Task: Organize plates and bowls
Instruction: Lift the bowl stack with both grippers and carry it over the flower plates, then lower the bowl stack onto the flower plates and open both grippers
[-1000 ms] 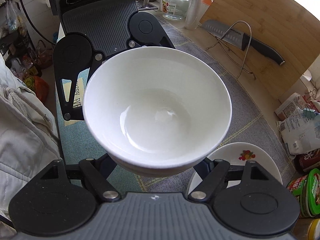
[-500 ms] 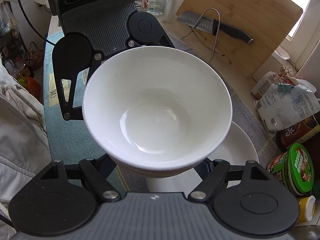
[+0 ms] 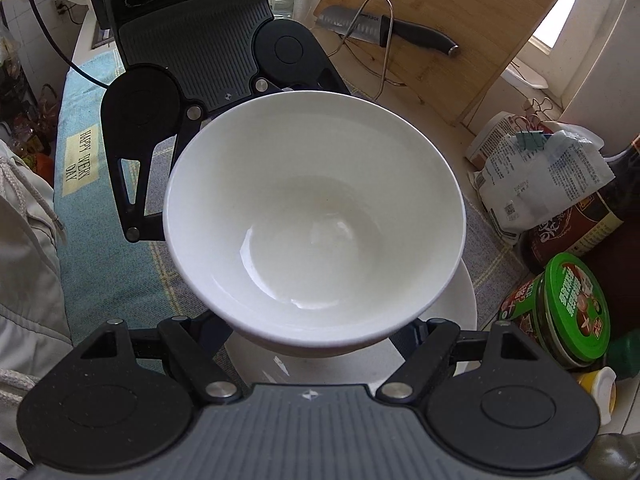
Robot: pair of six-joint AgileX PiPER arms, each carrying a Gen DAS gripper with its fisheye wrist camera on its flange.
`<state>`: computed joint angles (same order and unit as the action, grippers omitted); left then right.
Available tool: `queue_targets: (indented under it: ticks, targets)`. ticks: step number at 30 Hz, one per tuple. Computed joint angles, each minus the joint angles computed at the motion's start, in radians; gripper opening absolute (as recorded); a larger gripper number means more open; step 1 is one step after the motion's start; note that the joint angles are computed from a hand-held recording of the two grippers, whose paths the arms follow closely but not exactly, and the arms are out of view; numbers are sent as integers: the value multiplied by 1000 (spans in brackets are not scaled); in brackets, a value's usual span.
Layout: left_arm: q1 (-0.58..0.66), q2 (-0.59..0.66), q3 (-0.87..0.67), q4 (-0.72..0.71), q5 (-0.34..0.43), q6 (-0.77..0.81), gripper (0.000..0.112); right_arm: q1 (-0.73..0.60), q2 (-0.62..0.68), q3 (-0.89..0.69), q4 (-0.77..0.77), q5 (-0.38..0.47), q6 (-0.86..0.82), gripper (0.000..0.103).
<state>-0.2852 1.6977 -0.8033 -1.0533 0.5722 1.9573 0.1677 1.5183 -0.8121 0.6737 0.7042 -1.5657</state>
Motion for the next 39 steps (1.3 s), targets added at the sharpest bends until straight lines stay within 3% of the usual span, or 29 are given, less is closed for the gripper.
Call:
queue_targets:
  ticks: [19,39]
  targets:
    - [-2,152,-130,-5,15,10,77,-57,100,-54,-17,-4,-14,84]
    - [-3,166,-138,-10,16,-2,77,-64,129,-68,-19,-8,-5,85]
